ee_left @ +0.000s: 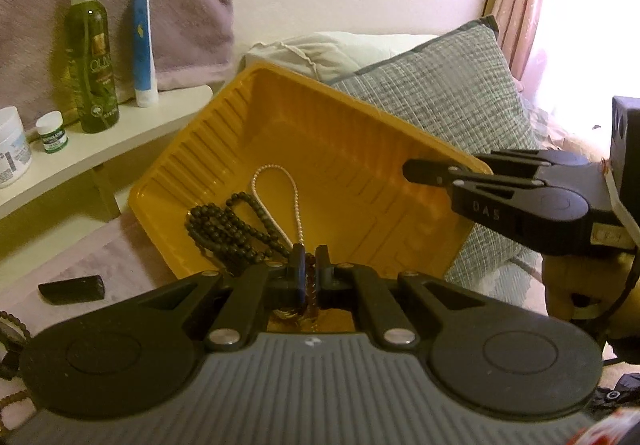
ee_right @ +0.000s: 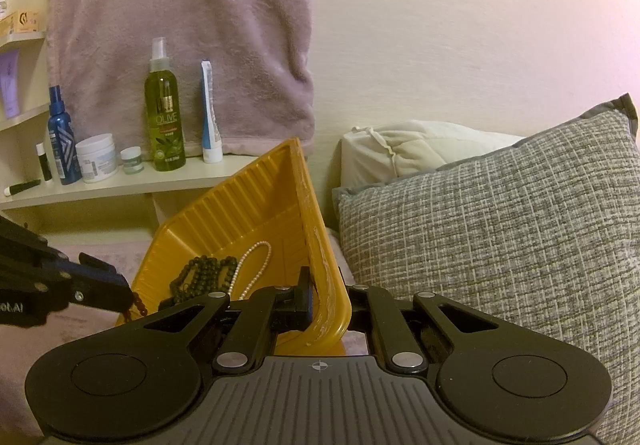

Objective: Organize jewelry

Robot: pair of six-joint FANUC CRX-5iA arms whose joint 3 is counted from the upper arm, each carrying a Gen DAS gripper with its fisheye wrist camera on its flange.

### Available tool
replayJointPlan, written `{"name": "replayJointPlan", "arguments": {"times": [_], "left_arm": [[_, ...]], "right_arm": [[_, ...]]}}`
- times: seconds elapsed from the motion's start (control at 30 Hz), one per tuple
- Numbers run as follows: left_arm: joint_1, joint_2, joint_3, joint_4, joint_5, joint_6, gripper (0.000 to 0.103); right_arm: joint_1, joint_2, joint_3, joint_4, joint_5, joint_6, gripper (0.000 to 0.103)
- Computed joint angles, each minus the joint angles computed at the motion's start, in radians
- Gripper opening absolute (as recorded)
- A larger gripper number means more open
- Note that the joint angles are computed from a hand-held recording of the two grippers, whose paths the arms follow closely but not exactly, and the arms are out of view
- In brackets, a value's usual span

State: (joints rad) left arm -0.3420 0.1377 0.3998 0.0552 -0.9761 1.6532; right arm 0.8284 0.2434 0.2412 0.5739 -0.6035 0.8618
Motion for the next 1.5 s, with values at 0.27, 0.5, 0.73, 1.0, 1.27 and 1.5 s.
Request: {"name": "replayJointPlan", "arguments": {"times": [0.27, 0.5, 0.73, 1.0, 1.27, 1.5], "left_arm": [[0.013, -0.018, -0.014, -0.01, 0.001, 0.02, 0.009], [0.021, -0.087, -0.034, -0.156, -0.03, 0.14, 0.014], [0.006, -0.191, -0.051, -0.41, -0.156, 0.317, 0.017], [-0.004, -0.285, -0.12, -0.587, -0.274, 0.443, 0.018], [0.005, -0.305, -0.203, -0.578, -0.268, 0.473, 0.018], [-0.035, -0.256, -0.224, -0.604, -0.208, 0.432, 0.019]], "right_arm": [[0.001, -0.002, -0.003, 0.004, 0.001, -0.005, 0.007], [0.001, -0.002, -0.003, 0.005, 0.0, -0.006, 0.007], [0.003, -0.001, -0.002, 0.006, -0.002, -0.008, 0.007], [0.004, -0.002, -0.007, 0.013, 0.001, -0.013, 0.007], [0.003, 0.0, -0.007, 0.014, 0.0, -0.008, 0.007], [0.001, 0.001, -0.006, 0.01, -0.002, 0.0, 0.007]]}}
